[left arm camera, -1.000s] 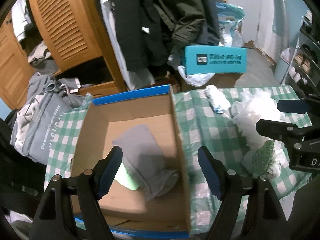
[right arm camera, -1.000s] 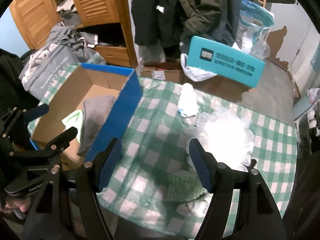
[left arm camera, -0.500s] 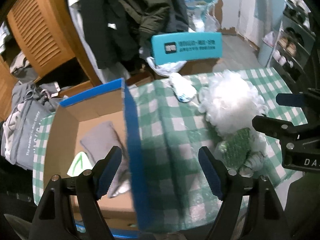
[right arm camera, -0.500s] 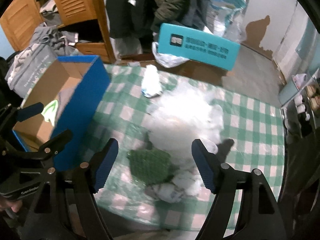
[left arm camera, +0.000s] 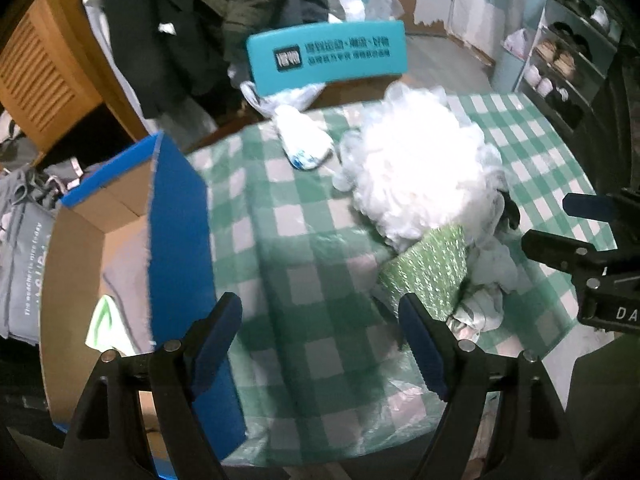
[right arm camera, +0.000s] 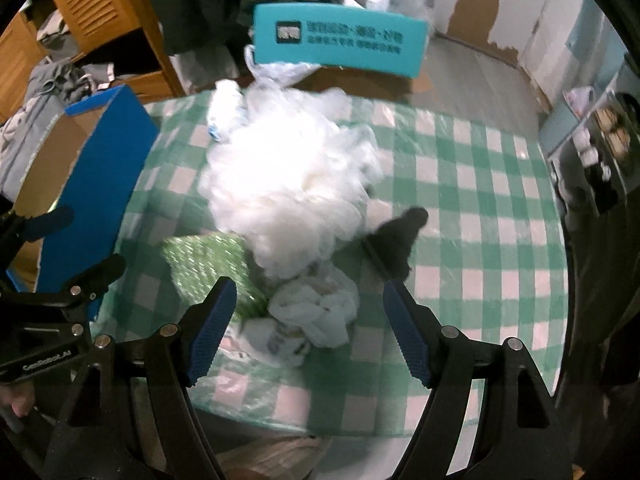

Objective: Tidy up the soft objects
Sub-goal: 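Move both tools back over the table toward the green knit item and plastic bags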

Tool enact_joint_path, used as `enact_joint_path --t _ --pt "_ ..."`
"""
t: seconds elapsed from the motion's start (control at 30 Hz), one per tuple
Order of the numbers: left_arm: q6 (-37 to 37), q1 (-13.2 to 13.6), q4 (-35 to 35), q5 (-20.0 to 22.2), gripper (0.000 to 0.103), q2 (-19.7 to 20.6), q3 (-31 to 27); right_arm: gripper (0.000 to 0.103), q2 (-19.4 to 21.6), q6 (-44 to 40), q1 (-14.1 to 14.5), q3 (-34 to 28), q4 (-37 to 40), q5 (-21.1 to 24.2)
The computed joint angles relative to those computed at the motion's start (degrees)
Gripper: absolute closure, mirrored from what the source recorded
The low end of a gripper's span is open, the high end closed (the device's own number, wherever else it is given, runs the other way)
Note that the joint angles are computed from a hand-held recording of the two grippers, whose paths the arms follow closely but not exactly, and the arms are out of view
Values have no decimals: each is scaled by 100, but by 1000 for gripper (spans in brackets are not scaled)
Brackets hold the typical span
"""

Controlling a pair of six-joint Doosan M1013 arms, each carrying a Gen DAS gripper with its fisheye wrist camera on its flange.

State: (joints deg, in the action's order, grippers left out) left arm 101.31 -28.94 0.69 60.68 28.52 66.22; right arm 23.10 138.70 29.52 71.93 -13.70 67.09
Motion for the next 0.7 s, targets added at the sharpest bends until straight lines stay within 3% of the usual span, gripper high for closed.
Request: enact_joint_path --t 0.27,0.7 --pt "-17 -161 418 138 21 96 51 27 29 -13 -119 263 579 -63" --pt "-59 -176 483 345 21 249 -72 27 289 -424 -152 183 1119 32"
